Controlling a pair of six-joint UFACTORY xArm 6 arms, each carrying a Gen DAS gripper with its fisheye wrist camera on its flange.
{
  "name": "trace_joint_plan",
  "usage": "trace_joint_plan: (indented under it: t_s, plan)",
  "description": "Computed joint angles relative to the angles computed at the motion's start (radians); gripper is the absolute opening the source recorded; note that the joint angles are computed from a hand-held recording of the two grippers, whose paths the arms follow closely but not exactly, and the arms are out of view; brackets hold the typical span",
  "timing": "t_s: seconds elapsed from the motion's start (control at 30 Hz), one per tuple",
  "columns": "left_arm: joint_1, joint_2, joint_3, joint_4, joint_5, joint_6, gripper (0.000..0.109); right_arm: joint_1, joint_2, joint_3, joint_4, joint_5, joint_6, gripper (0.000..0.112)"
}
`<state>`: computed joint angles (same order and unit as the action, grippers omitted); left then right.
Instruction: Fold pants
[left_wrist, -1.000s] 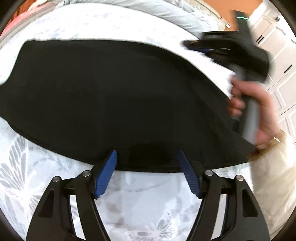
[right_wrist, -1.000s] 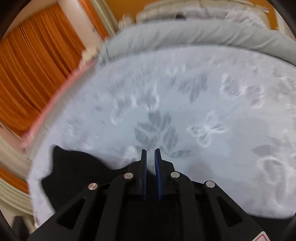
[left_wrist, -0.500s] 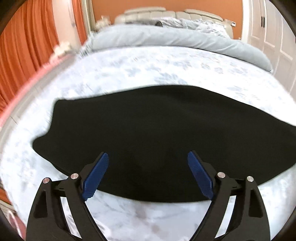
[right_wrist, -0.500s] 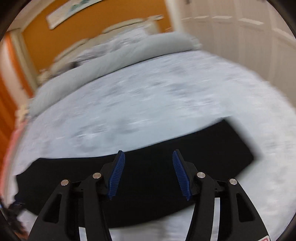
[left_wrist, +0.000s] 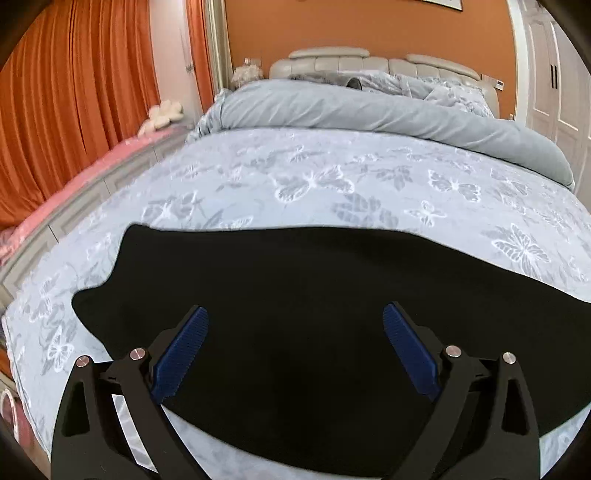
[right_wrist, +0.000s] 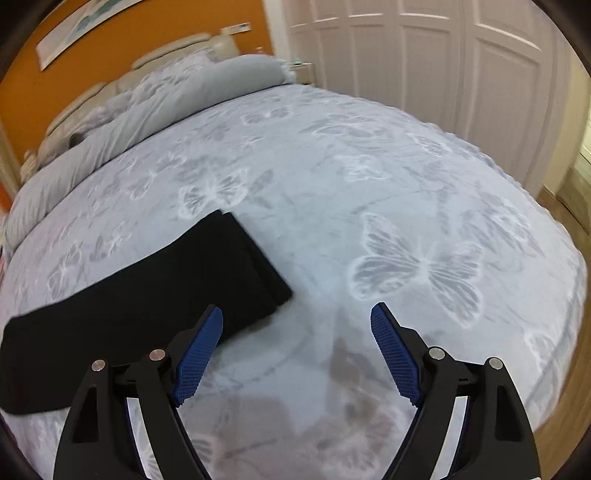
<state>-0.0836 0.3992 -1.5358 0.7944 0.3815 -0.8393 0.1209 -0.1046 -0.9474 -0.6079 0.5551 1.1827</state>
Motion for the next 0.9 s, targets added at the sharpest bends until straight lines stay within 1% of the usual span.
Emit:
trace_joint_plan:
  t_s: [0.03, 0.07, 0.1, 0.13, 0.17, 0.2, 0.23, 0.27, 0.3, 0.37, 0.4, 0.43, 0.47, 0.5, 0.53, 0.57, 0.6, 0.63, 0.67, 0.7, 0.73, 0.77, 0.87, 0.9]
  plan:
    - [-0.009, -0.001, 0.001, 0.068, 0.000, -0.061, 0.094, 0.001, 0.027, -0.020, 0.007, -0.005, -0.016, 0.081]
    - [-0.013, 0.001, 0.000, 0.096, -0.006, -0.084, 0.094, 0.002, 0.059, -0.045, 0.021, -0.009, -0.034, 0.081]
    - [-0.020, 0.013, -0.011, 0.110, -0.004, -0.090, 0.094, 0.006, 0.086, -0.068, 0.030, -0.011, -0.047, 0.081]
    - [-0.023, 0.011, -0.009, 0.114, -0.002, -0.087, 0.094, 0.011, 0.117, -0.096, 0.041, -0.010, -0.072, 0.077]
    - [-0.025, 0.007, -0.004, 0.115, -0.004, -0.078, 0.094, 0.018, 0.145, -0.123, 0.040, -0.007, -0.094, 0.048]
    - [-0.027, 0.008, -0.007, 0.123, 0.000, -0.074, 0.094, 0.024, 0.167, -0.149, 0.045, 0.006, -0.113, 0.017]
    - [-0.028, 0.007, -0.008, 0.132, 0.003, -0.081, 0.094, 0.033, 0.191, -0.187, 0.040, 0.042, -0.116, 0.010]
    - [-0.027, 0.007, -0.009, 0.136, 0.002, -0.085, 0.094, 0.036, 0.196, -0.200, 0.007, 0.042, -0.085, 0.009]
    - [-0.026, 0.005, -0.010, 0.133, 0.003, -0.088, 0.094, 0.039, 0.188, -0.217, -0.060, 0.019, -0.028, 0.009]
    - [-0.020, 0.004, -0.009, 0.114, -0.014, -0.086, 0.094, 0.050, 0.162, -0.240, -0.209, 0.007, 0.077, 0.009]
    - [-0.017, 0.003, -0.009, 0.105, -0.017, -0.086, 0.094, 0.051, 0.158, -0.247, -0.238, 0.009, 0.088, 0.009]
    - [-0.016, 0.004, -0.009, 0.099, -0.018, -0.084, 0.095, 0.050, 0.169, -0.259, -0.224, 0.032, 0.067, 0.010]
    - [-0.016, 0.007, -0.012, 0.089, -0.015, -0.076, 0.097, 0.042, 0.191, -0.266, -0.169, 0.052, 0.023, 0.011]
    - [-0.017, 0.013, -0.018, 0.064, -0.003, -0.055, 0.098, 0.025, 0.219, -0.259, -0.072, 0.059, -0.028, 0.012]
    - [-0.017, 0.017, -0.022, 0.039, 0.001, -0.035, 0.098, 0.012, 0.242, -0.254, 0.012, 0.070, -0.073, 0.019]
    - [-0.016, 0.023, -0.027, 0.003, 0.005, -0.008, 0.098, 0.004, 0.258, -0.250, 0.053, 0.079, -0.097, 0.021]
    - [-0.014, 0.026, -0.031, -0.028, 0.007, 0.008, 0.098, -0.001, 0.247, -0.238, 0.053, 0.061, -0.110, 0.022]
    - [-0.011, 0.026, -0.030, -0.045, 0.002, 0.013, 0.098, 0.005, 0.234, -0.244, 0.011, 0.085, -0.092, 0.038]
    - [-0.009, 0.026, -0.029, -0.055, -0.002, 0.013, 0.098, 0.014, 0.223, -0.245, -0.051, 0.106, -0.044, 0.049]
    - [-0.007, 0.023, -0.026, -0.070, -0.009, 0.017, 0.098, 0.020, 0.197, -0.229, -0.121, 0.099, 0.016, 0.062]
    - [-0.008, 0.023, -0.024, -0.072, -0.014, 0.016, 0.098, 0.019, 0.181, -0.217, -0.149, 0.086, 0.042, 0.069]
    - [-0.009, 0.021, -0.023, -0.067, -0.014, 0.014, 0.098, 0.019, 0.176, -0.213, -0.145, 0.084, 0.044, 0.071]
    - [-0.018, 0.020, -0.022, -0.037, -0.002, 0.010, 0.098, -0.005, 0.193, -0.202, -0.052, 0.076, 0.004, 0.074]
    - [-0.021, 0.020, -0.020, -0.035, -0.002, 0.015, 0.098, -0.012, 0.211, -0.207, 0.002, 0.086, -0.023, 0.074]
